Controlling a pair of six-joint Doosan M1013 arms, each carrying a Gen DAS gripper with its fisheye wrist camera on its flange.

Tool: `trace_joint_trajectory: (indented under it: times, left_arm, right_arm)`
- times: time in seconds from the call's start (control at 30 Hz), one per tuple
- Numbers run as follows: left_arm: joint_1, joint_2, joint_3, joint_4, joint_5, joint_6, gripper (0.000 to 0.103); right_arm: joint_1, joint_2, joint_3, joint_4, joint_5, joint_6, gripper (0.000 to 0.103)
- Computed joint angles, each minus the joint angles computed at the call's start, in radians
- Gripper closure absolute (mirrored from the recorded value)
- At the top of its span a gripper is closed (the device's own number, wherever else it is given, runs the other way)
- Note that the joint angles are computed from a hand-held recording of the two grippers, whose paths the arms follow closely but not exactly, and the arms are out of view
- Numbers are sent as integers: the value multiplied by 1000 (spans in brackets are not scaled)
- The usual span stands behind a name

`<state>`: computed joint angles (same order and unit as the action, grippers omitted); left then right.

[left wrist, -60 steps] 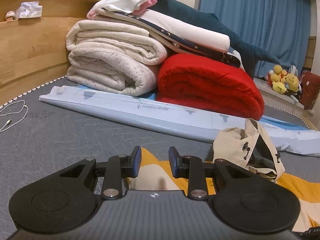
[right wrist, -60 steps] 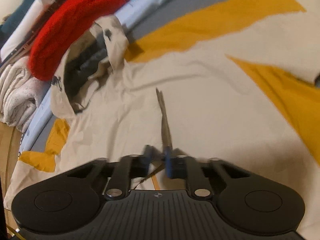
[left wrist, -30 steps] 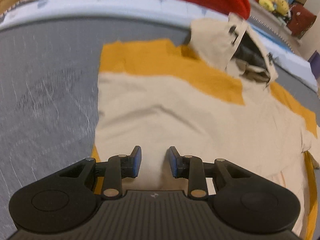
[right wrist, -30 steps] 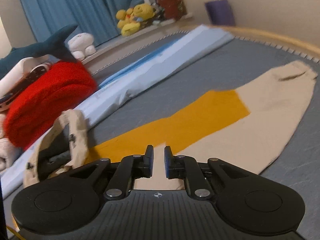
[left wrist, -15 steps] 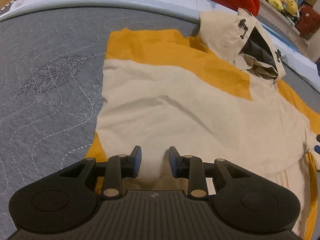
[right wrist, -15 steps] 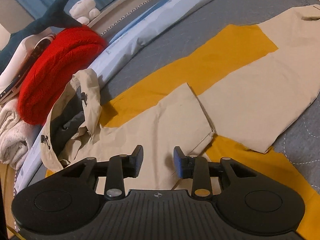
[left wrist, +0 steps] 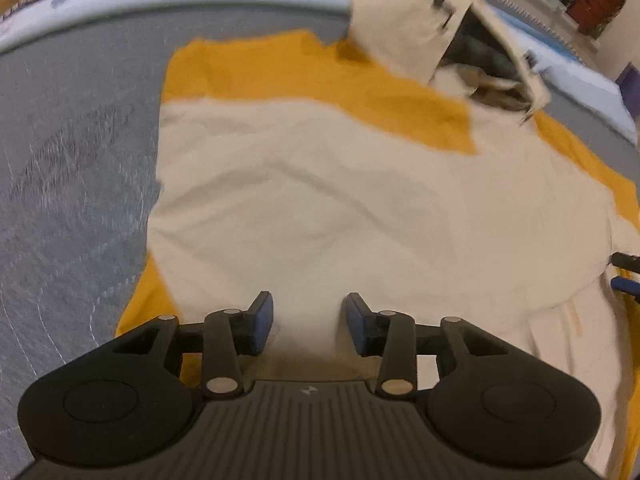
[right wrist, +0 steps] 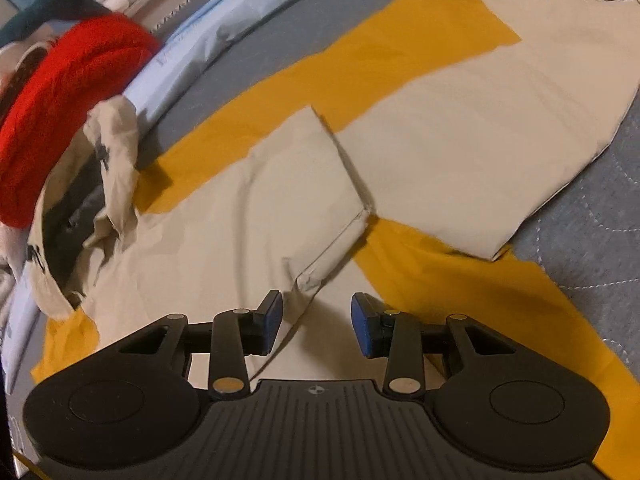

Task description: Fold large clothes

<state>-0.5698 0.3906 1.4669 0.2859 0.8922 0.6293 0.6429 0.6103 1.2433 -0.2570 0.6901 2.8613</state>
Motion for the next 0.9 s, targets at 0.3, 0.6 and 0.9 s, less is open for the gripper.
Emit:
trace_joint_trajectory:
  times: [0.3, 0.6, 0.9]
  left_arm:
    - [-38, -11, -12, 69, -41, 29, 48]
    - [-39, -11, -8, 58, -55, 34, 48]
    - [-35, -9, -10, 49, -55, 40, 48]
  right_arm:
    - [8, -86, 99, -382, -96, 193, 61]
    - [-60, -198, 274, -653, -94, 468, 58]
    - [-144, -262, 422, -770, -51, 723, 58]
